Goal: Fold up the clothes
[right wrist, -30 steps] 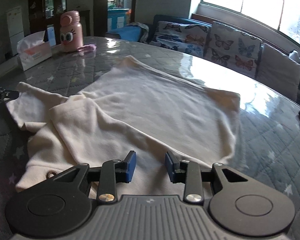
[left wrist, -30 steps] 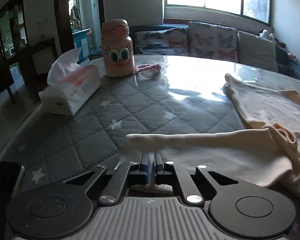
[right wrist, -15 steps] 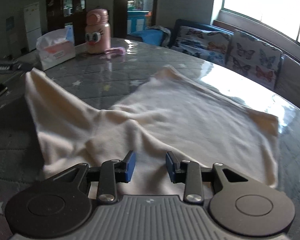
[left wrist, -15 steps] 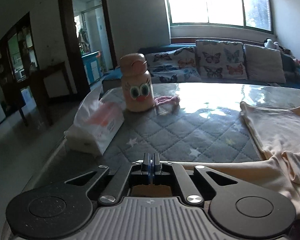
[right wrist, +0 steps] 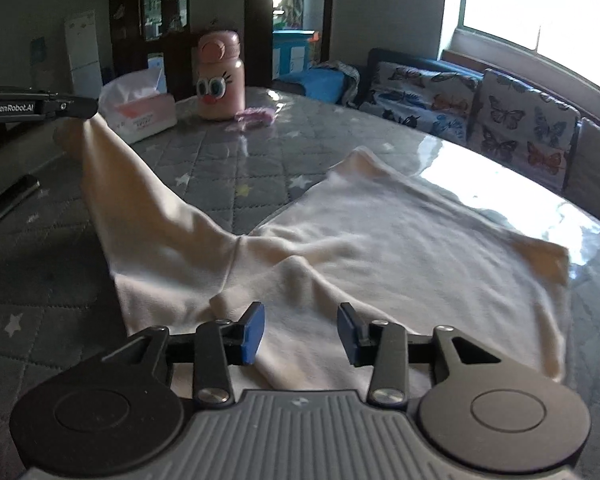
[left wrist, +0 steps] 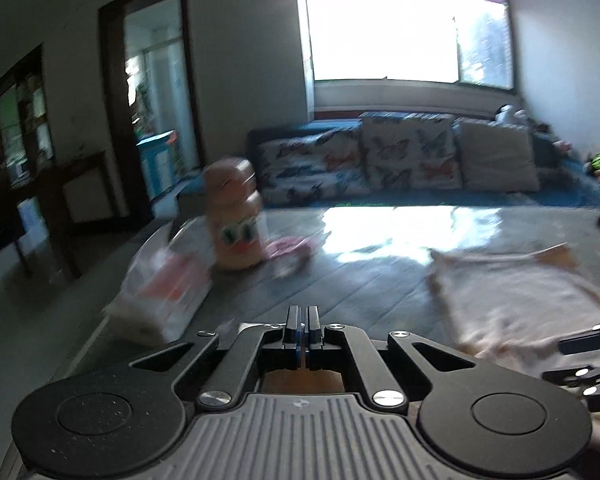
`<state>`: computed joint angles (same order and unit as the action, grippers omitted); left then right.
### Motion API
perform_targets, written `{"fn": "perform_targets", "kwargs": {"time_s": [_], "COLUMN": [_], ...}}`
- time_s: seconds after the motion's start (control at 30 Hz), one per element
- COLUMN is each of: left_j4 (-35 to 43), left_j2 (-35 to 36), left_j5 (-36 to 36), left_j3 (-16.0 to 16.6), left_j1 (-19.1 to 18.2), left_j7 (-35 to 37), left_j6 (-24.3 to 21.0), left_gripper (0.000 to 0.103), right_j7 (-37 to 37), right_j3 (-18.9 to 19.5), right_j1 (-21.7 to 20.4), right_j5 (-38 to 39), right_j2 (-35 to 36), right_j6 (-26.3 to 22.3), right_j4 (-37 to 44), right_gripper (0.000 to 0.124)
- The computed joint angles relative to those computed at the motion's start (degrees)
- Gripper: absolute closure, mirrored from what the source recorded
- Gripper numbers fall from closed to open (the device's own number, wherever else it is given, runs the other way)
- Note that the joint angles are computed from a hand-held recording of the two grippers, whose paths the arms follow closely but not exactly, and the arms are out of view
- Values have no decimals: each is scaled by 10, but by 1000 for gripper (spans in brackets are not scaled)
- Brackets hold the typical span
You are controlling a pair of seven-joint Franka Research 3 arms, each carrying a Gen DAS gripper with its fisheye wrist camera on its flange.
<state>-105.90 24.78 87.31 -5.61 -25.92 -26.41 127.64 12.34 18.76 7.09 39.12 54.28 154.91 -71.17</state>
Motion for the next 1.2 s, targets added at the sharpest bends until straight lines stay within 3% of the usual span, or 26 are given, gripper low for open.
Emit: {"fn": "perform_targets", "kwargs": {"time_s": [0.17,0.37,0.57,0.7,0.77,0.93,1.2], "left_j4": [72,213,356,384,362,264,142], "left_j2": [35,122,229,257,245,191,134], "left_j5": [45,72,-11,-60,-63,-69,-67], "left_j3": [-1,17,16,22,40,91,90], "left_j1": [-19,-42,-41,-46,-55,-81,-72], "left_j7": [30,84,215,275,266,211,151], "left_j6": [39,142,241,267,272,267,248], "left_gripper": [101,101,97,82,78,78,78], "right_j7": [-15,-25,10,39,48,58,96], "right_j3": [13,17,-4,-13,-15,-9,-26], "right_j1": [-31,-62,-73,-78,-80,-84,-49], "right_j5": [30,70,79,75,72,66,34], "right_j2": [-21,-34,-31,-23,-20,-14,11], "right_j6": [12,25,26,20,19,-6,-64], "right_j4": [-25,-40,-31,-20,-17,-5,36], "right_gripper": [84,83,83,83,83,84,85]}}
